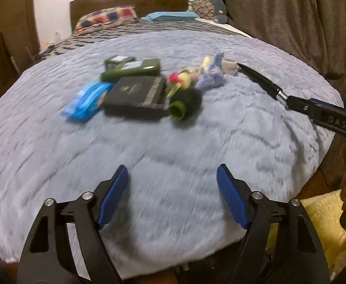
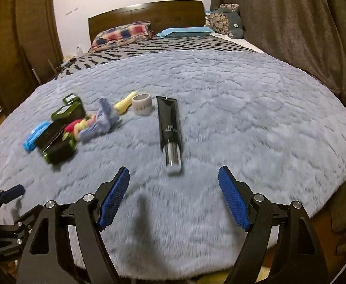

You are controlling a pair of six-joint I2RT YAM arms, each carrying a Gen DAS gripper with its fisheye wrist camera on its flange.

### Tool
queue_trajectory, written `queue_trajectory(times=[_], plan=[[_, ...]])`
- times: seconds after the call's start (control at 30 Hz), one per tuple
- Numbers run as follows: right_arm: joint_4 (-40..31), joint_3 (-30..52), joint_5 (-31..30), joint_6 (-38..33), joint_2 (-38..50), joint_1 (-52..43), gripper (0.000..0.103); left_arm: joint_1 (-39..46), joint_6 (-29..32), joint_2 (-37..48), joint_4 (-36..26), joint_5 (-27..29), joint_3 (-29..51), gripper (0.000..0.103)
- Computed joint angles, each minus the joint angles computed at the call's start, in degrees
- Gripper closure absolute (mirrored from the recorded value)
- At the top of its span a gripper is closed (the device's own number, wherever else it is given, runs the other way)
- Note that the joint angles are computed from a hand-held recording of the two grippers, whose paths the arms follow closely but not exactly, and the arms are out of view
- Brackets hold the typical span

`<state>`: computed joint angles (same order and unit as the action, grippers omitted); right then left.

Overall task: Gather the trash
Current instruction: 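Grasp the black green-capped roll with the left tool while the right tool grasps the black tube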

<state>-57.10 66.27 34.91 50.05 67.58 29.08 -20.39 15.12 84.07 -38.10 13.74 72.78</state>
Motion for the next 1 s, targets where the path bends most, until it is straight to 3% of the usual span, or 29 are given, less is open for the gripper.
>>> queue_trajectory(times=[0.33, 0.57, 0.7, 0.87, 1.0], plan=[[6.7, 0.3, -7.0, -6.7, 5.1, -7.8, 0.025, -3.8, -0.7, 12.1, -0.9, 1.0, 11.9, 0.041], [8.7, 3.0, -9.0, -10.2, 9.2, -11.3, 0.028, -4.3, -1.8, 18.7, -3.4, 2.0, 19.6, 0.056], [9.6, 4.1, -10.0, -11.7, 10.9, -12.9, 0.030, -4.4, -2.2, 19.9, -3.6, 2.4, 21.2, 0.060], [9.8, 4.8, -10.8, -12.7, 12.1, -13.9, 0.036, -5.0, -2.6, 21.8, -5.0, 1.4, 23.7, 0.059], [9.3, 5.2, -10.5, -12.1, 12.3, -13.7, 0.036, -6.4, -5.0, 23.3, -6.1, -0.5, 26.2, 0.052]])
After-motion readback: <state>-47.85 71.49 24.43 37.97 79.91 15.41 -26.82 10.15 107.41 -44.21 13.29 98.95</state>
